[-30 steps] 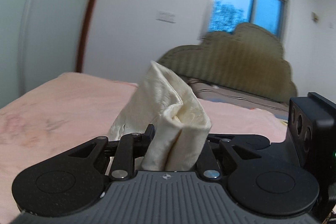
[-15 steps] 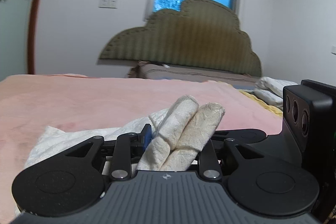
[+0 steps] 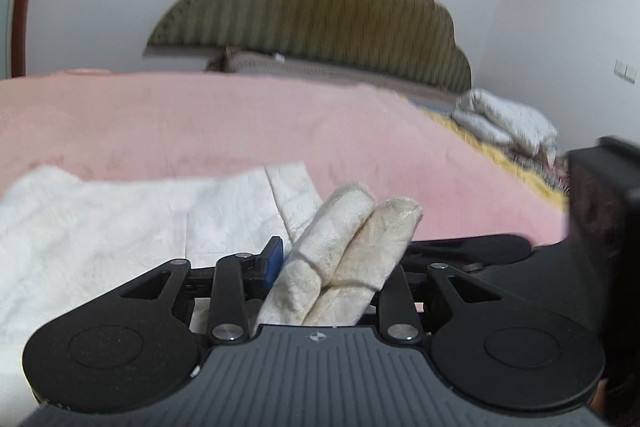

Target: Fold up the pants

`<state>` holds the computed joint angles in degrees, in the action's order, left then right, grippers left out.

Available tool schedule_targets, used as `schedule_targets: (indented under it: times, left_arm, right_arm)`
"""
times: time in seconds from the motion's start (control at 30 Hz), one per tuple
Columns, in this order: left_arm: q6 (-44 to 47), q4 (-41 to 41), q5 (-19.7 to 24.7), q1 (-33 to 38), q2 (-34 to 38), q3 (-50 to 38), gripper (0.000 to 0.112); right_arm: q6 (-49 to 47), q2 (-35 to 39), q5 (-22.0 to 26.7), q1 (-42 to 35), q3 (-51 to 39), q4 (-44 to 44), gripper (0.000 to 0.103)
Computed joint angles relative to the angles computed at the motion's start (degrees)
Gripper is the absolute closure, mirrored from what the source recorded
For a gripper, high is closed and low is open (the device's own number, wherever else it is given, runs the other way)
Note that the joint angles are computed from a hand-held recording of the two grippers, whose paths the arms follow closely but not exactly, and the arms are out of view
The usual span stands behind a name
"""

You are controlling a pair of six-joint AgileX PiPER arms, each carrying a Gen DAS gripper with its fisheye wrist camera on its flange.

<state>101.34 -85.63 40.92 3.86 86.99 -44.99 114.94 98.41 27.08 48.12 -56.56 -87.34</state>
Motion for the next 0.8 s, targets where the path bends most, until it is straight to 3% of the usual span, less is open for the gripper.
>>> schedule_targets:
  times: [0.17, 0.23, 0.3, 0.37, 0.4, 0.5, 0.57, 0.7, 0.73, 0.8]
  left_arm:
    - [-4.12, 6.71, 1.97, 1.02, 2.30, -2.30, 0.073]
    - [-6.16, 10.96, 7.21, 3.32, 2.68, -4.17, 0.058]
    - [-7.26, 12.80, 13.61, 6.22, 3.57, -6.38, 0.050]
    - [-5.07, 10.24, 18.74, 10.13, 3.97, -7.07, 0.045]
    - [-3.40, 7.90, 18.98, 11.89, 3.61, -6.76, 0.040]
    - [-3.32, 2.49, 11.10, 13.49, 3.95, -8.67, 0.037]
    - [-7.75, 4.00, 6.17, 14.02, 6.90, -13.21, 0.037]
    - [-23.24, 19.95, -1.04, 12.27, 13.06, -22.60, 0.039]
    - [-26.20, 24.30, -1.92, 11.22, 14.36, -24.09, 0.039]
    - [-26.58, 28.59, -3.40, 9.44, 16.17, -24.87, 0.038]
  right_arm:
    - [-1.66, -6.25, 8.32, 3.57, 5.16, 12.58, 0.072]
    - [-3.07, -8.10, 15.07, 5.60, 5.60, 17.29, 0.072]
    - [-4.87, -8.53, 22.86, 6.93, 4.08, 20.70, 0.072]
    - [-4.99, -7.95, 28.65, 7.78, 1.88, 21.08, 0.072]
    - [-4.31, -8.00, 29.19, 7.29, 1.36, 19.80, 0.072]
    - [-3.15, -7.43, 23.06, 4.70, -0.60, 14.84, 0.072]
    - [-6.26, -4.64, 17.61, 3.15, -4.47, 13.02, 0.072]
    - [-23.16, 3.23, 6.45, -1.02, -15.13, 21.71, 0.072]
    - [-28.88, 5.50, 5.52, -2.05, -17.89, 26.59, 0.072]
    - [-35.50, 9.20, 9.20, -2.38, -22.00, 31.98, 0.072]
